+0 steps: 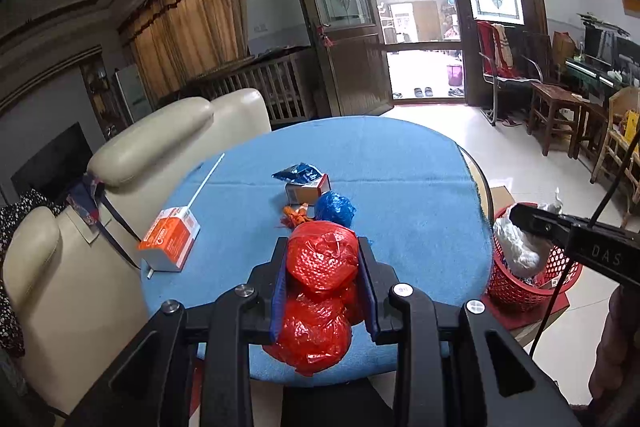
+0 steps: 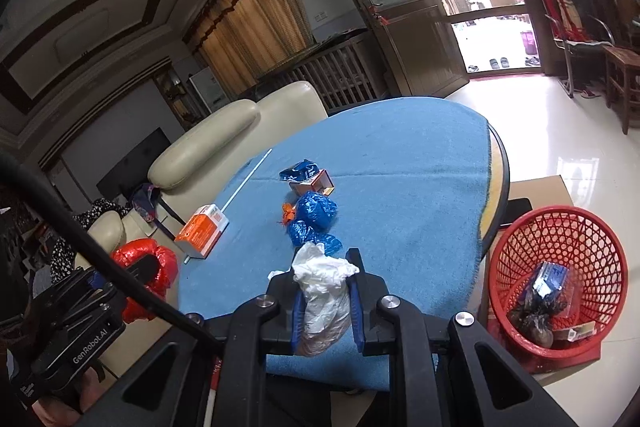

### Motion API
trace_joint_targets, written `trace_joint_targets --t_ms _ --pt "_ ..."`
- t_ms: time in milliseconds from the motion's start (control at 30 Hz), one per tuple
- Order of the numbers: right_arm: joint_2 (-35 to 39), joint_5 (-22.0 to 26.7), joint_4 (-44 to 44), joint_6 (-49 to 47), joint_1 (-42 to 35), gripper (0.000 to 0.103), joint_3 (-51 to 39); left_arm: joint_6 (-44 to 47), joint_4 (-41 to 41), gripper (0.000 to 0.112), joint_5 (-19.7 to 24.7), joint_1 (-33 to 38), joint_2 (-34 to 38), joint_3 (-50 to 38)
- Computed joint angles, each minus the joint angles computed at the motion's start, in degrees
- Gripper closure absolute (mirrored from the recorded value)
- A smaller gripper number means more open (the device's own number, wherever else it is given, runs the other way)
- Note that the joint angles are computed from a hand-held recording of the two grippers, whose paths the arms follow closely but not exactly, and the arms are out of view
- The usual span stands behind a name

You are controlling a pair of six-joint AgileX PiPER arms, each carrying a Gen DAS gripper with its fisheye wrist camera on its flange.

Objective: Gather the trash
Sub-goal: 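Carry the red bag and white tissue toward the red basket with both tools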

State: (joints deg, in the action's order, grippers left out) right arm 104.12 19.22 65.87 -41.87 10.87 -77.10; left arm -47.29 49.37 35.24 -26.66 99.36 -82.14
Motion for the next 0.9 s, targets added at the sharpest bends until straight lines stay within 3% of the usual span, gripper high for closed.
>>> trace_joint_targets --t_ms 400,700,900 --pt "-3.44 0.0 17.82 -17.75 -3.37 0.083 7.79 -4.06 5.12 0.079 3.29 -5.59 1.98 -2.24" --pt "-4.02 3.71 29.41 -27.72 -9.15 0.083 12.31 -0.05 1.84 0.079 5.04 -7.3 6.92 -8.06" --pt "-4.84 5.08 32.6 -30.45 -13.11 0.083 14.99 4.17 -1.72 0.079 5.76 -8.66 11.14 -13.23"
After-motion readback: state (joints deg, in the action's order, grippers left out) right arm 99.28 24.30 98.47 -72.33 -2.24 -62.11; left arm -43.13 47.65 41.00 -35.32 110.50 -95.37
